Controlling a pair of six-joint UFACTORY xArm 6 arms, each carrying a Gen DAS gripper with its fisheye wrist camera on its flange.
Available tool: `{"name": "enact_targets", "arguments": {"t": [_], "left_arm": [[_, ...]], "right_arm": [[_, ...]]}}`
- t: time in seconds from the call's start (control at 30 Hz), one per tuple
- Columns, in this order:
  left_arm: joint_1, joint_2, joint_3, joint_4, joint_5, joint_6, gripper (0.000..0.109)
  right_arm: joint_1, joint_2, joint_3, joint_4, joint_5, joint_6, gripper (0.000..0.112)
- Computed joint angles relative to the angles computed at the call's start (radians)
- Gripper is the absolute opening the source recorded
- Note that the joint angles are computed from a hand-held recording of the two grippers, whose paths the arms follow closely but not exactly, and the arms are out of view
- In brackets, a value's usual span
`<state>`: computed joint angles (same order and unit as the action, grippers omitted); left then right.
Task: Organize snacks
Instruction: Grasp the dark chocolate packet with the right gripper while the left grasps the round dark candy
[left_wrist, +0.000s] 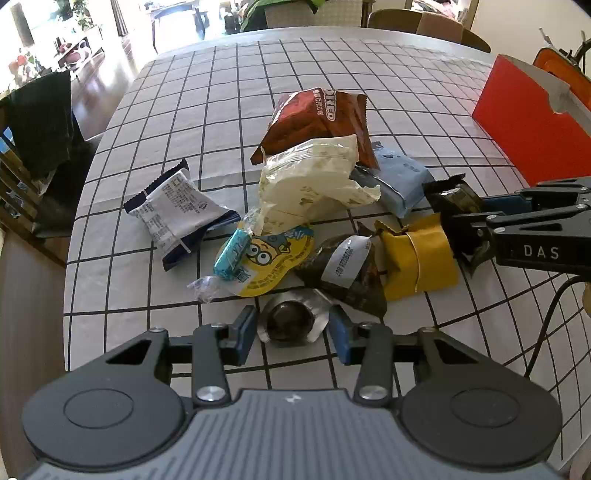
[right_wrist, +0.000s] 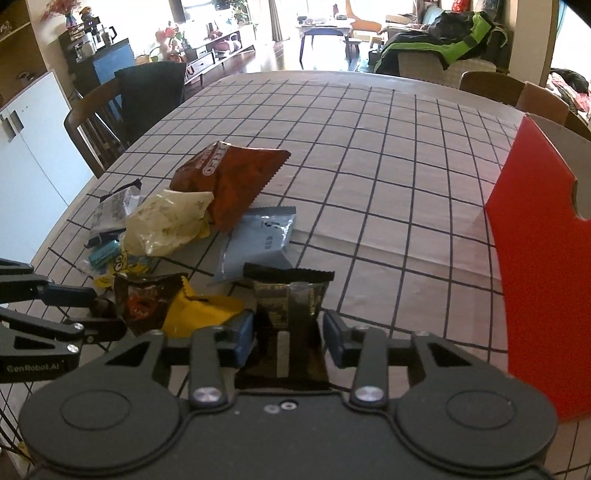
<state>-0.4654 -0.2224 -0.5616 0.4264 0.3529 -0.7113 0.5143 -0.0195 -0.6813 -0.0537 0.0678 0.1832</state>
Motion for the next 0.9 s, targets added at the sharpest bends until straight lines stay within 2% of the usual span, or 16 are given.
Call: {"name": "enact_targets", "arguments": {"t": [0.07, 0.1, 0.13, 0.2, 0.3, 0.43, 0.67, 0.9], "left_arm": [[0.007, -0.004, 0.008, -0.012, -0.013, 0.0, 0.038], [0.011, -0.008, 0.012, -0.019, -0.02, 0.003, 0.031], [0.013, -0.012, 0.016, -0.023, -0.022, 0.002, 0.03], [0.013, -0.018, 0.023, -0.047, -0.026, 0.011, 0.03], [0.012, -0.026, 0.033, -0.038, -0.034, -0.011, 0.03], [0.01, -0.052, 0.051, -0.011, -0.043, -0.047, 0.03], [-0.01, -0.136, 0.084, -0.041, -0.017, -0.063, 0.03], [-0.048, -0.217, 0.067, 0.013, 0.033, -0.121, 0.03]], "right_arm": [[-0.007, -0.003, 0.001, -0.061, 0.001, 0.049, 0.036], [-0.011, -0.006, 0.003, -0.095, 0.002, 0.073, 0.035], [-0.013, -0.008, 0.004, -0.117, 0.002, 0.089, 0.035], [-0.017, -0.02, 0.012, -0.133, 0.005, 0.11, 0.034], [-0.012, -0.044, 0.033, -0.075, -0.001, 0.073, 0.034], [-0.018, -0.094, 0.066, -0.114, 0.006, 0.122, 0.034], [-0.02, -0.222, 0.136, -0.137, 0.043, 0.168, 0.033], [-0.025, -0.369, 0.193, -0.114, 0.084, 0.148, 0.033]]}}
